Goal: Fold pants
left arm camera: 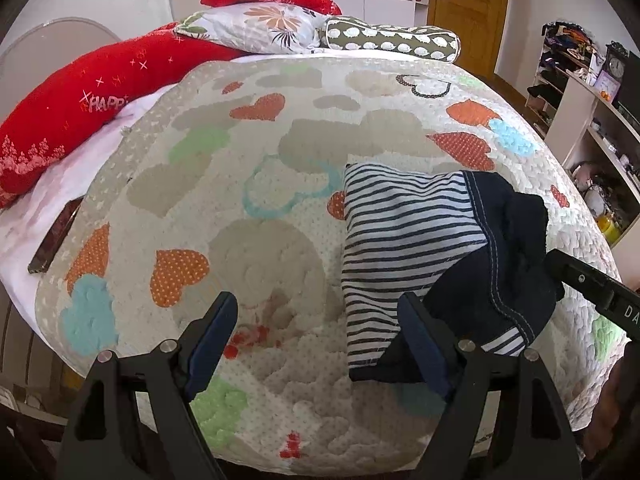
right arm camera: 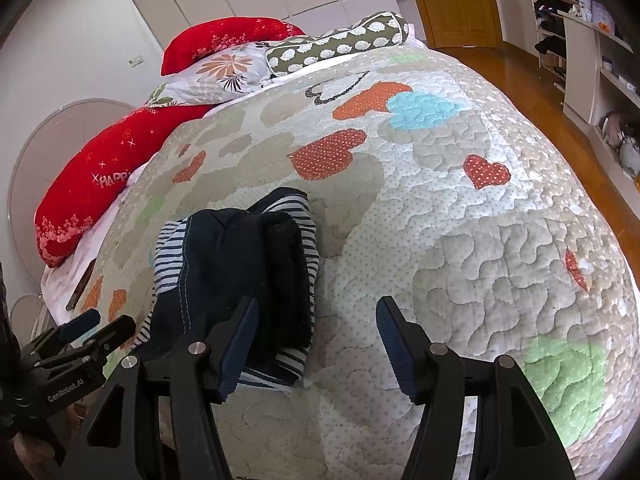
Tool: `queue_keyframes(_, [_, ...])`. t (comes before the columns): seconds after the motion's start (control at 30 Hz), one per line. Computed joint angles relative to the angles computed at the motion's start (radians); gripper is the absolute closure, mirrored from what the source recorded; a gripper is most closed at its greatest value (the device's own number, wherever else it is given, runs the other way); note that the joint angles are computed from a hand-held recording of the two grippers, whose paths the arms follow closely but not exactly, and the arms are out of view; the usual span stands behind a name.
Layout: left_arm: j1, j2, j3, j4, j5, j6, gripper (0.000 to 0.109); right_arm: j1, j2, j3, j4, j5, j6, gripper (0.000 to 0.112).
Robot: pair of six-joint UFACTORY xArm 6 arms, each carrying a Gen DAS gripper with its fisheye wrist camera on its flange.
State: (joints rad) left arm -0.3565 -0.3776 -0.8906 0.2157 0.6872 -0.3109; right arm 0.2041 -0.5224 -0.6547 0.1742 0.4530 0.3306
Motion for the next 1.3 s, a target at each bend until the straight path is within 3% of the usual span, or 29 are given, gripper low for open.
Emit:
queue_keyframes(0.3, [0.019,0.011,0.003,-0.087,-0.006,0.054,0.027,-0.007,0.023,-0.01,0.072,-0.009,-0.048,0.046])
queue_keyframes(0.4, [0.053,0.006,0.0,-0.278,-0.055,0.191,0.027,-0.015,0.053,-0.039,0.147,-0.003,-0.116,0.045])
queue_keyframes(0.5, [0.094,0.054,-0.044,-0.484,-0.054,0.321,0.027,-0.027,0.108,-0.093,0.307,0.034,-0.265,0.04])
queue_keyframes(0.6, [0.134,0.151,-0.107,-0.557,-0.038,0.38,0.027,-0.051,0.187,-0.157,0.477,0.084,-0.409,0.04])
queue_keyframes(0.8, [0.168,0.278,-0.201,-0.831,0.066,0.592,0.026,-0.076,0.298,-0.244,0.734,0.164,-0.575,0.04])
queue_keyframes(0.93, [0.167,0.314,-0.235,-1.001,0.146,0.717,0.026,-0.076,0.342,-0.278,0.823,0.19,-0.625,0.036])
queue_keyframes(0.97, [0.166,0.313,-0.235,-1.038,0.164,0.743,0.029,-0.069,0.347,-0.282,0.817,0.185,-0.619,0.038])
queue_keyframes(1.0, [0.171,0.316,-0.239,-1.077,0.195,0.77,0.036,-0.063,0.347,-0.284,0.806,0.182,-0.613,0.05])
queue_keyframes(1.03, [0.176,0.323,-0.249,-1.113,0.238,0.785,0.052,-0.063,0.348,-0.289,0.785,0.193,-0.596,0.063])
queue_keyframes(1.07, [0.175,0.325,-0.254,-1.118,0.249,0.781,0.055,-0.064,0.345,-0.29,0.779,0.201,-0.59,0.066])
queue_keyframes(1.13, [0.167,0.322,-0.26,-1.12,0.238,0.769,0.058,-0.071,0.337,-0.294,0.779,0.215,-0.584,0.076])
queue_keyframes(1.3, [0.172,0.367,-0.357,-1.135,0.251,0.739,0.06,-0.077,0.353,-0.364,0.8,0.248,-0.596,0.078])
